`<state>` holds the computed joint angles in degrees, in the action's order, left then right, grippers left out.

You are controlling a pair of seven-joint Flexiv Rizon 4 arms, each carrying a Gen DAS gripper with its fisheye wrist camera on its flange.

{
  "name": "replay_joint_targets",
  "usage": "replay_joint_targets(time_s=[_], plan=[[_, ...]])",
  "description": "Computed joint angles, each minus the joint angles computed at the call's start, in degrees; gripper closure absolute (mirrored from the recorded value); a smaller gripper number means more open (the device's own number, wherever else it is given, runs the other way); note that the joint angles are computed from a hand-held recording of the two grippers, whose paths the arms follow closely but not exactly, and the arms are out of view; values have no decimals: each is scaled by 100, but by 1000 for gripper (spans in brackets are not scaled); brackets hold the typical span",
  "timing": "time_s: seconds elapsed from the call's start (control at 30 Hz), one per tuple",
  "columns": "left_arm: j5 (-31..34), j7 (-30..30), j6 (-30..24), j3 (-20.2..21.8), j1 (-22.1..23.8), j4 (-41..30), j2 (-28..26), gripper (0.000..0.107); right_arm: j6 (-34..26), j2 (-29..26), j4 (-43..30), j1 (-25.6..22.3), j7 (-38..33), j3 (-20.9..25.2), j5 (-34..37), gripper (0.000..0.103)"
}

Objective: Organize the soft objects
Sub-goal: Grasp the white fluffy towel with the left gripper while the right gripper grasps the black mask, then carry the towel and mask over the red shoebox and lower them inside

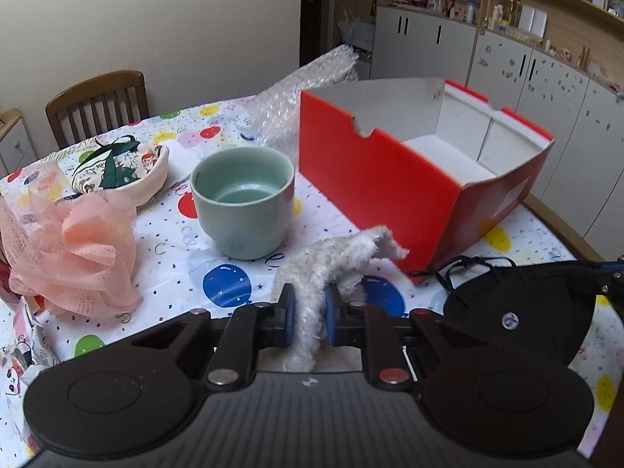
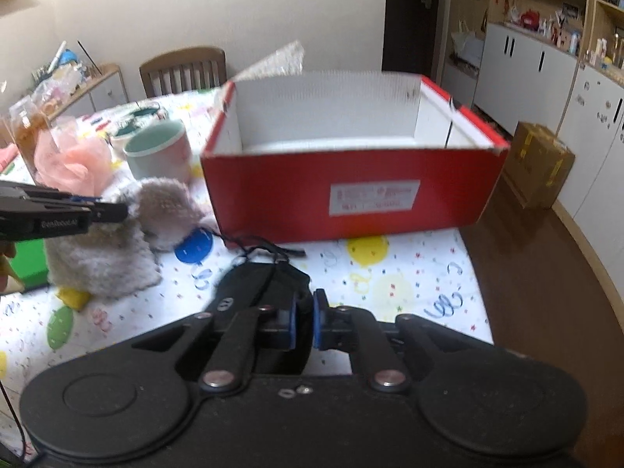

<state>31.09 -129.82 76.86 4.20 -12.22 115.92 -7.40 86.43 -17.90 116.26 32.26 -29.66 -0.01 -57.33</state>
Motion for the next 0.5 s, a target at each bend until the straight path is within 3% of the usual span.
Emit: replay_joint_targets(time_s=[0.27,0.5], plan=[[-398,240,-42,-214,117,105,441,92,333,339,-110,-55,1481,-434,-1721,97],[-889,700,-15,-454,271,-4,710,92,463,450,-521,-533,1977,-222,-2610,98]])
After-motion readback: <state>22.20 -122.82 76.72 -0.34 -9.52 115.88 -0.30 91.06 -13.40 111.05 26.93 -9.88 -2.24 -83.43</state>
